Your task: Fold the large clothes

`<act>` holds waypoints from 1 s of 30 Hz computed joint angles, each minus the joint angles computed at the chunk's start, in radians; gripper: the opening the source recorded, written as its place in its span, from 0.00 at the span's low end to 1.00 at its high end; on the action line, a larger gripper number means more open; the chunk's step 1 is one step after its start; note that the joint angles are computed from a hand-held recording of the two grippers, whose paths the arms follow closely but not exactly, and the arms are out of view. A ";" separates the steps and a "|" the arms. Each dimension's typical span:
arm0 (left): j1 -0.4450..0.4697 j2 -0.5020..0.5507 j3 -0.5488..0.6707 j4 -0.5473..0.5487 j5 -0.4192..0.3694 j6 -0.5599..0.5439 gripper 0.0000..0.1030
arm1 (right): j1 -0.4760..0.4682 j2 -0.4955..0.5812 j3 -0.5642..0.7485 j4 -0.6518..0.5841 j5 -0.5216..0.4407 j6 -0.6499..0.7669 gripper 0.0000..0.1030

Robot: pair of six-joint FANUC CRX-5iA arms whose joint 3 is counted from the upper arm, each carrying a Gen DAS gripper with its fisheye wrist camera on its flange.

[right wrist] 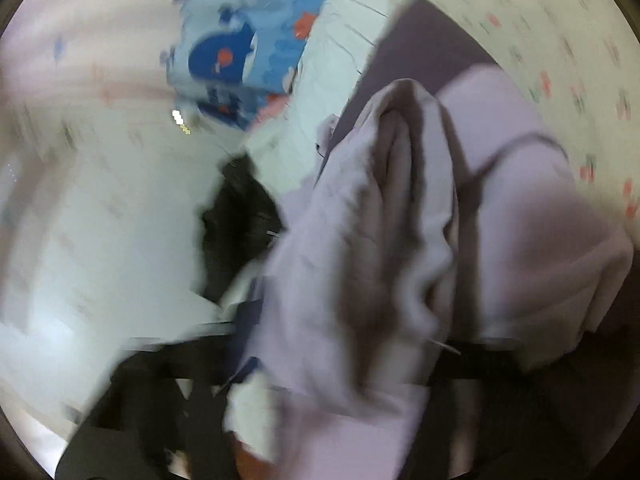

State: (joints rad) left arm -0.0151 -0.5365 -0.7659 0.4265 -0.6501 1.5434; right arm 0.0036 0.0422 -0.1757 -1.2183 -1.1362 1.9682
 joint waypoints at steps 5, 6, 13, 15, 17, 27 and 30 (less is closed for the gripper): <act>0.225 -0.230 -0.152 0.205 0.047 -0.093 0.93 | 0.084 -0.233 -0.045 0.057 0.232 0.162 0.18; 0.242 -0.263 -0.171 0.242 0.074 -0.122 0.93 | 0.099 -0.271 -0.052 0.072 0.287 0.180 0.18; 0.219 -0.114 -0.181 0.296 0.191 -0.164 0.93 | 0.190 -0.145 -0.099 0.344 0.444 -0.091 0.18; 0.210 -0.024 -0.167 0.230 0.198 -0.130 0.93 | 0.185 -0.077 -0.100 0.364 0.427 -0.133 0.18; 0.187 0.030 -0.156 0.155 0.221 -0.126 0.93 | 0.187 -0.073 -0.106 0.375 0.421 -0.141 0.18; 0.204 0.032 -0.052 -0.052 0.104 0.006 0.93 | 0.240 -0.082 -0.117 0.501 0.436 -0.263 0.23; 0.196 0.072 -0.040 -0.104 0.096 -0.011 0.93 | 0.233 -0.107 -0.121 0.538 0.439 -0.315 0.37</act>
State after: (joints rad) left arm 0.1809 -0.4643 -0.8055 0.3229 -0.5546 1.5324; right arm 0.2369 -0.0650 -0.2970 -0.6805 -0.6972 1.6537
